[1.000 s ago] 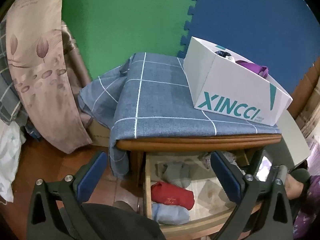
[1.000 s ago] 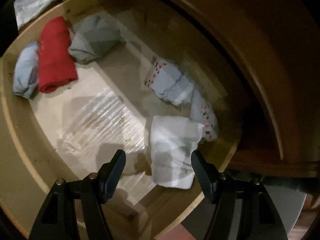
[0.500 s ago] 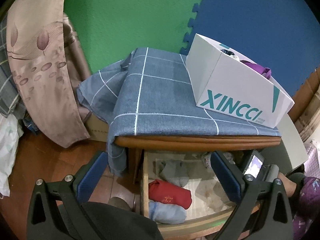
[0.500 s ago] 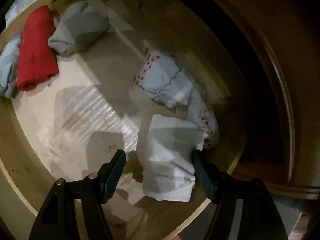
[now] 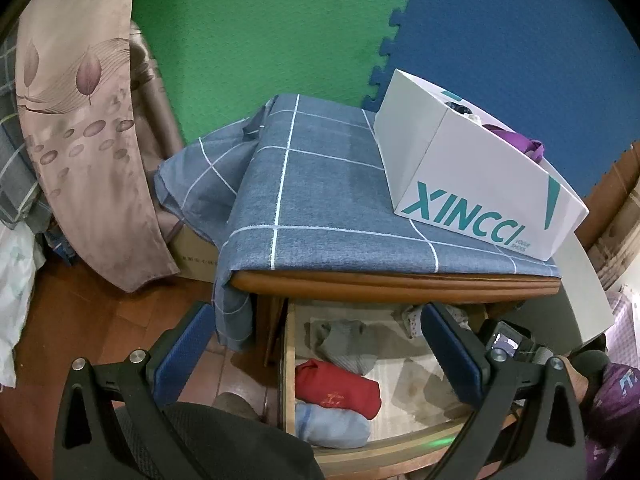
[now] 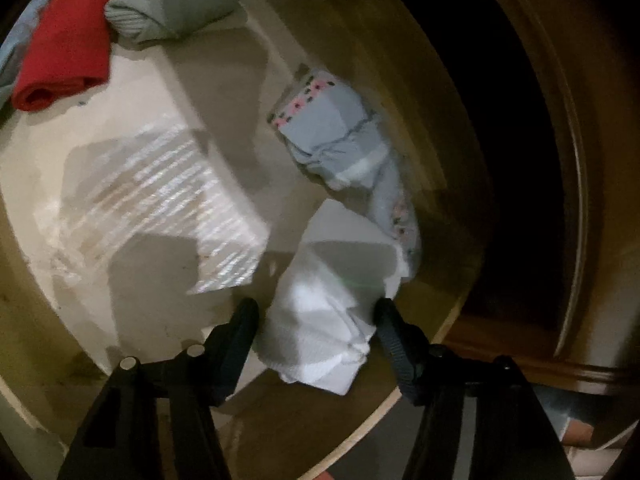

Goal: Take underwear out of drawer
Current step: 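Reach into the drawer and grasp the white folded underwear with the right gripper, then lift the white folded underwear into the shoe box and open the right gripper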

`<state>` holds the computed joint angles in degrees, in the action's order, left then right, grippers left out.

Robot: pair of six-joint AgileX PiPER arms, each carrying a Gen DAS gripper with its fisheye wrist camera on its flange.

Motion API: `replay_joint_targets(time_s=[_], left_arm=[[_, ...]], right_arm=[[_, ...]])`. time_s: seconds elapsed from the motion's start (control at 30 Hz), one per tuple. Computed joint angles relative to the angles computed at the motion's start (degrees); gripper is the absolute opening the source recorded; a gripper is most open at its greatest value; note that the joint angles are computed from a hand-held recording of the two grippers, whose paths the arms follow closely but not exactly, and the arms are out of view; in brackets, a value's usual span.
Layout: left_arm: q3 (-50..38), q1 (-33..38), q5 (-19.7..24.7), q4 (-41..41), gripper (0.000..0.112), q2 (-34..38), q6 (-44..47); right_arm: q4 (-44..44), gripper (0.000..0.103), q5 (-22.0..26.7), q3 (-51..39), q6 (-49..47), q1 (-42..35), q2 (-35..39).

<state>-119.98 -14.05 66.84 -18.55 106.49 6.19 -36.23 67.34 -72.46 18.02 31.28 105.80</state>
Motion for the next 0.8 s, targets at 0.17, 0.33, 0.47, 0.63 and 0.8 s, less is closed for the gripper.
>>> replay_joint_targets(time_s=[0.17,0.33,0.47,0.63,0.8], left_arm=[[0.0,0.0,0.1,0.1,0.102,0.0,-0.2],[0.4,0.0,-0.3,-0.2,0.102,-0.2,0.0],[0.4,0.0,-0.3,-0.3,0.102,-0.2,0.2],[0.8,0.2,-0.7,-1.1,0.102,-0.4,0.3],[0.5,0.6,-0.6,-1.2,0.102,-0.2,0.3]], right_arm=[[1.9,0.064,0.5,-0.8,0.0,-2.0,1.6],[4.2,0.045,-1.2,-0.2,-2.6,-2.7,0.8],[12.5,0.037,-2.0,-1.3,-7.2,-3.9,-2.8],[18.1,0.037,-0.5,-2.5,-9.4,-5.1,-8.6],[20.7,0.037,1.7,-3.4,-9.3,-3.8,-15.4]])
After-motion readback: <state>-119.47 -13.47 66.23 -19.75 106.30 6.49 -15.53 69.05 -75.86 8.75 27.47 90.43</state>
